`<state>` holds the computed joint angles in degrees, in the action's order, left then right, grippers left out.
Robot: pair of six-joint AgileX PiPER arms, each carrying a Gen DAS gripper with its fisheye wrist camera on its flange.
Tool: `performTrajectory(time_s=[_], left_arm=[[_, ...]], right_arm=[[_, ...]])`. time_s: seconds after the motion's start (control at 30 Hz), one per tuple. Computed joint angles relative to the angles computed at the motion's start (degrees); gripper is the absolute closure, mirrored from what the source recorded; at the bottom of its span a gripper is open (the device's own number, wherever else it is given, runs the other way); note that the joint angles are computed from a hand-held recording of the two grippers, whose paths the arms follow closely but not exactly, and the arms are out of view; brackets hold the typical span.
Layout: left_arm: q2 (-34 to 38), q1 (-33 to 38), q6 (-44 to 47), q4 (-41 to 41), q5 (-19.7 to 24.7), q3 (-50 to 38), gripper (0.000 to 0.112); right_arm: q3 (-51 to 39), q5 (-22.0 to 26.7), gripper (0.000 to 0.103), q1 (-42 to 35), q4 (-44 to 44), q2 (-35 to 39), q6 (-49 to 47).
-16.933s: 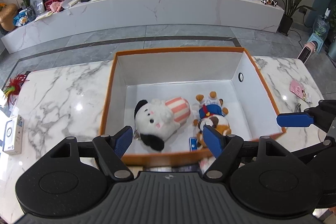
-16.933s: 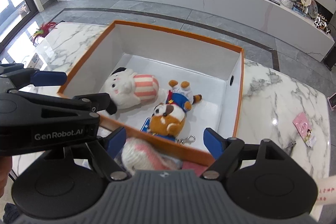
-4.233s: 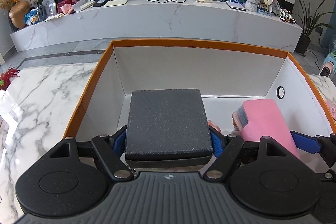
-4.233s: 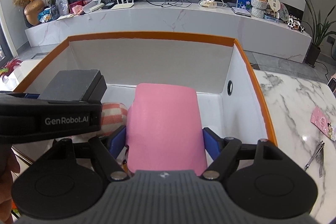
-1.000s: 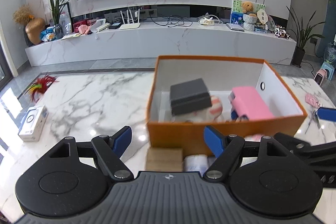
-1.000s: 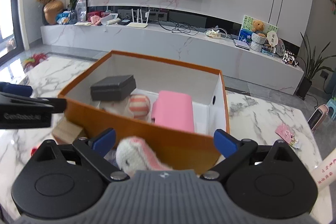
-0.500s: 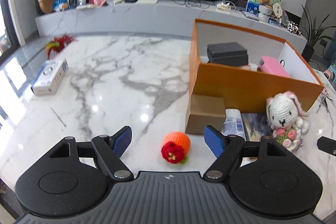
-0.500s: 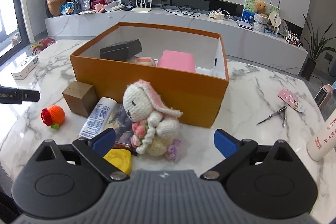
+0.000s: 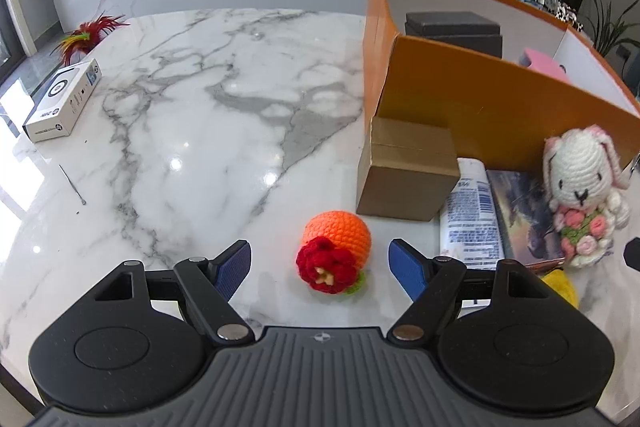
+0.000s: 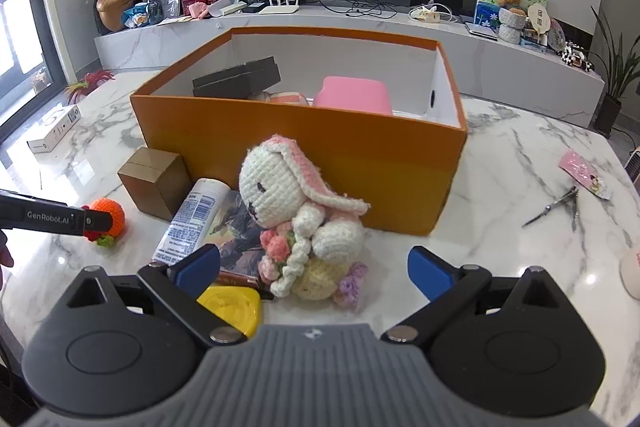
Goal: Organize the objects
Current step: 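Grasp the crochet ball with the left tool while the right tool grasps the white bunny plush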
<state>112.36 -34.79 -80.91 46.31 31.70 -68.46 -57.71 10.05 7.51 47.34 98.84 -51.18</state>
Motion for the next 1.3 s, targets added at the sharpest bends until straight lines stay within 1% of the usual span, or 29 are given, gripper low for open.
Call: performTrajectory(time_s=[0.1,0.17,0.23,0.27,0.3,0.4,0.53,0.73,0.83,0.97,1.1,1.3], left_arm=[[0.7,0.3,0.7,-0.6,-0.4,-0.6,0.023],[1.4,0.4,1.7,-1.3,-0.4,-1.4,0.023],[2.1,0.5,2.8,-1.9,-0.5,-2.1,0.023],[2.6,0.4,3.4,-2.2,-0.4,-2.6,0.023],[3.0,0.4,4.2,-2.8,-0.1,-3.1,0.023],[4.0,0.4,5.8,-3.6,0.1,-4.0,0.023],[4.6,0.7,6.8,-4.3,0.2,-4.6,0.023],[5.2,1.0,8.1,-5.2,0.2,-5.1,0.023],[5.4,1.3,9.1,-6.1,-0.1,-5.2,0.023],[5.6,1.7,11.2,-8.4,-0.5,-5.5,0.023],[5.5,1.8,11.6,-8.9,-0.5,-5.4,0.024],[5.4,1.8,11.4,-8.5,-0.6,-5.2,0.028]], right_arm=[[-1.4,-0.7,0.003,0.3,7.6,2.3,-7.2],[-2.8,-1.2,0.003,0.7,6.4,4.0,-5.6],[-3.9,-1.2,0.002,0.8,9.0,5.6,-7.8],[-4.7,-1.2,0.002,0.8,7.8,6.5,-6.1],[-5.8,-1.1,0.002,0.9,4.4,7.4,-2.5],[-8.3,-0.6,0.002,1.0,3.1,9.8,-0.6],[-11.7,1.0,0.002,1.0,-4.3,12.6,8.2],[-14.3,3.1,0.003,0.9,-8.0,14.8,12.7],[-14.9,3.9,0.006,0.8,-8.7,15.4,13.5],[-15.4,5.1,0.015,0.4,-8.3,15.9,13.7],[-15.3,5.6,0.017,0.1,-7.8,16.0,13.6],[-14.9,5.7,0.019,-0.2,-6.8,15.6,12.9]])
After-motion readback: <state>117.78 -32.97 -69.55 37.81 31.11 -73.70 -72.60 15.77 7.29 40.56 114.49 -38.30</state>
